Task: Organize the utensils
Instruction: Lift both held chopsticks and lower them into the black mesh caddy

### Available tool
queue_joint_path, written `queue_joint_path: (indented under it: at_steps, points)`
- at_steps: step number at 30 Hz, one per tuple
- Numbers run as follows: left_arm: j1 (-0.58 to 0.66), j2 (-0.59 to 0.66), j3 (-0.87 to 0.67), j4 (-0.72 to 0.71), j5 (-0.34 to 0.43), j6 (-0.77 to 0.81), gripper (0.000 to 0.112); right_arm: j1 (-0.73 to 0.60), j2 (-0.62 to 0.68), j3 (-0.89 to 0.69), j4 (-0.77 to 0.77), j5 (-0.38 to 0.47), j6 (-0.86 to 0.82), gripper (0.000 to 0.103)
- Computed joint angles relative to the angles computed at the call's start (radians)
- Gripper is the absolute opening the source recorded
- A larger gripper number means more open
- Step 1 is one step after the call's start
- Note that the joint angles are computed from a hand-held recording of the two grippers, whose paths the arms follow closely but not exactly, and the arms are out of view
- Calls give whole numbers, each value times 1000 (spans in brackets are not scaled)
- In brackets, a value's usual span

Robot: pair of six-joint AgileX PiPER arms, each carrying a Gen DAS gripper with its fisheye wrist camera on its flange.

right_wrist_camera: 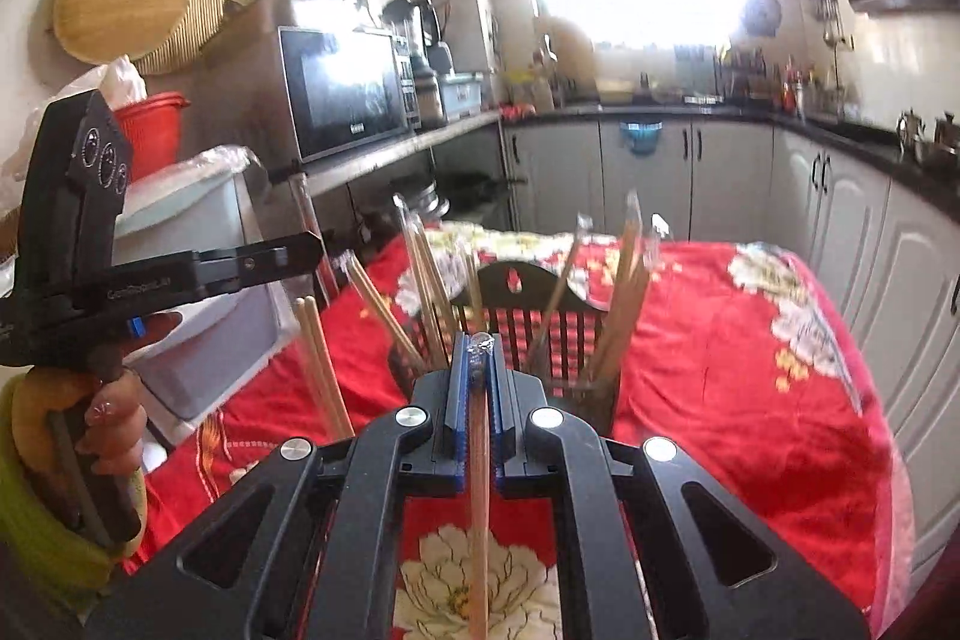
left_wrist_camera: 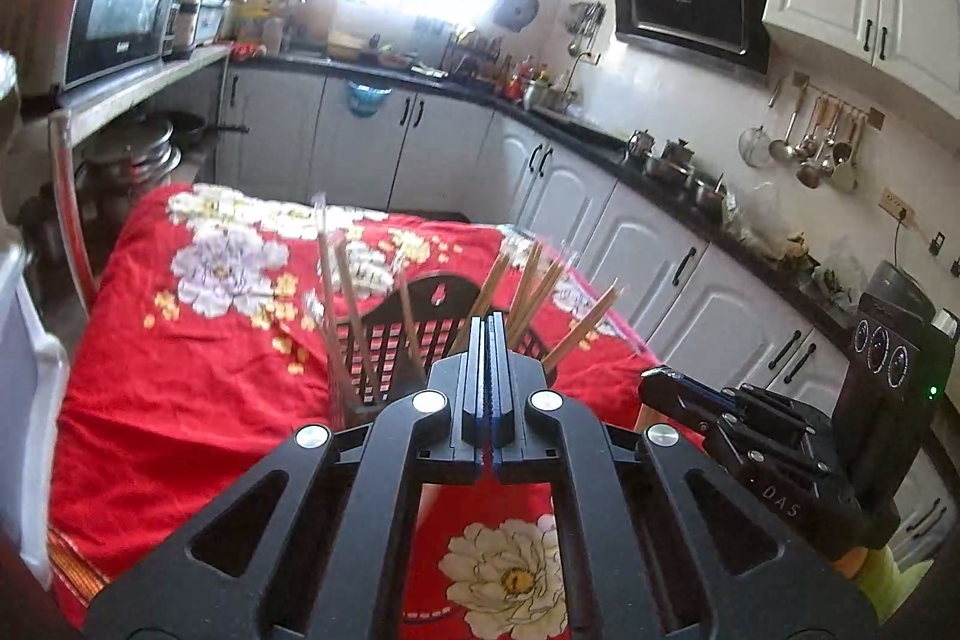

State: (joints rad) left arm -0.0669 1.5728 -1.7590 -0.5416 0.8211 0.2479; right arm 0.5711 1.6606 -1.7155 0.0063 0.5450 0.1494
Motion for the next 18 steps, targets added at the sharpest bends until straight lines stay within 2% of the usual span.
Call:
queue_joint_path:
  at_steps: [10, 18]
  points:
    - [-10, 80, -234, 12, 64, -36, 0, -6, 21, -115, -18, -18, -4, 6]
    - [-34, 215, -540, 46, 164, -98, 0, -29, 59, -222, 2, -2, -19, 6]
